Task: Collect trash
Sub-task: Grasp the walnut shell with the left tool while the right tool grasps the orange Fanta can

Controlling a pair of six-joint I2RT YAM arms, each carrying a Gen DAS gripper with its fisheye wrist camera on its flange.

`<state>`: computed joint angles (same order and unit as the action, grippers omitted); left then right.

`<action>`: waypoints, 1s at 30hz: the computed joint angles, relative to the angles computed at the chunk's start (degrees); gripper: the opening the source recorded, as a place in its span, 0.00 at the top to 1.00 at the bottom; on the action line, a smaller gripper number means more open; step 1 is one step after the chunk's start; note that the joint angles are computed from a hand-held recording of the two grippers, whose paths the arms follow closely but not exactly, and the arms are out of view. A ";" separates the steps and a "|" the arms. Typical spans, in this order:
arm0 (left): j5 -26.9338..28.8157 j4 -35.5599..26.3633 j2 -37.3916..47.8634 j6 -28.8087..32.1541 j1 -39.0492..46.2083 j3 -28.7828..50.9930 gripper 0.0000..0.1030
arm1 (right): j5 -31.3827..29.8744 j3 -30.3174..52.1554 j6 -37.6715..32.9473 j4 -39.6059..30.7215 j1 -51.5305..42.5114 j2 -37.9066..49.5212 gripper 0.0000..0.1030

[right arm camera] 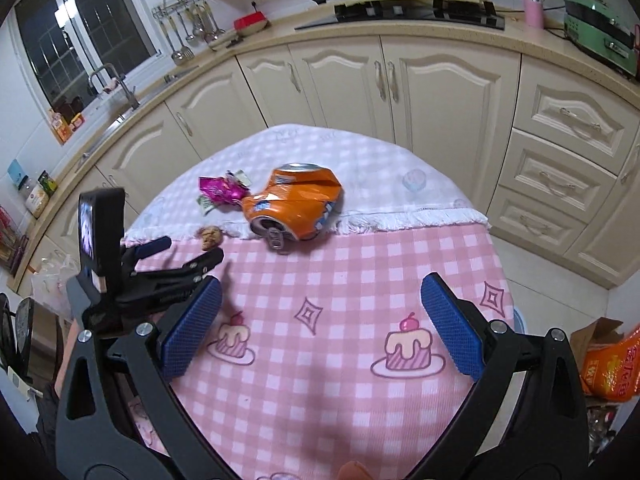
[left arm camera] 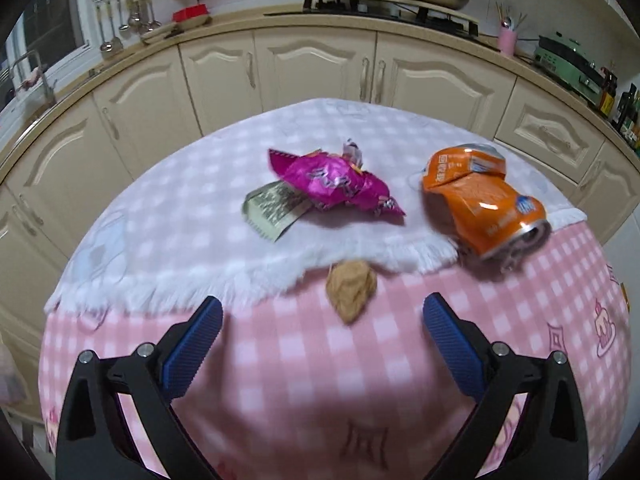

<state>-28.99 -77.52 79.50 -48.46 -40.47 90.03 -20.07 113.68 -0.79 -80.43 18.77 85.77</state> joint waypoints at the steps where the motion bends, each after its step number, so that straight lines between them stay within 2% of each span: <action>1: 0.95 0.88 0.49 1.29 0.98 0.07 0.17 | 0.47 0.14 0.14 0.28 0.40 0.78 0.05; 2: 1.82 1.08 1.10 2.03 1.57 0.43 0.28 | 1.15 0.34 0.40 0.58 1.14 1.79 0.05; 3: 0.91 0.68 1.69 2.13 1.20 0.94 0.32 | 1.66 0.57 0.69 0.91 1.86 2.71 0.05; 4: 1.25 1.26 1.72 2.83 1.00 1.05 0.43 | 2.00 0.92 0.97 1.33 2.49 3.69 0.05; 5: 1.24 1.23 1.93 2.81 0.55 1.50 0.59 | 2.38 1.42 1.25 1.51 3.10 4.50 0.05; 7: 1.80 1.38 1.48 2.28 0.15 1.69 0.76 | 4.02 4.05 2.44 1.88 5.72 7.65 0.05; 12: 1.35 2.22 -2.29 -3.09 -1.78 -1.51 0.76 | 8.19 12.85 5.89 1.19 11.91 17.41 0.05; 17: -0.11 1.59 -6.98 -10.40 -4.84 -5.10 0.77 | 12.90 28.36 8.94 -6.95 15.31 30.67 0.05; 18: -0.26 1.44 -7.59 -11.31 -5.37 -5.53 0.77 | 12.53 28.49 9.42 -6.80 15.35 31.10 0.05; 20: -0.87 0.89 -8.30 -12.52 -6.64 -5.81 0.77 | 13.21 23.93 9.10 -3.55 15.74 28.83 0.16; 21: -1.18 0.58 -8.52 -12.93 -7.17 -5.76 0.77 | 13.38 21.72 8.70 -2.18 15.78 27.57 0.17; 25: -2.55 -0.03 -9.53 -15.05 -9.18 -5.57 0.77 | 11.04 14.10 8.03 2.09 14.22 22.71 0.37; 26: -2.69 0.00 -9.80 -15.04 -9.25 -5.61 0.76 | 8.09 11.78 8.10 3.35 12.90 21.15 0.38; 30: -4.08 -1.04 -9.35 -16.49 -11.14 -4.08 0.77 | 4.02 5.56 6.24 7.08 11.38 16.54 0.41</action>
<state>-33.07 -78.56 70.15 -64.95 -51.61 85.96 -16.05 119.24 5.45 -73.36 30.15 102.31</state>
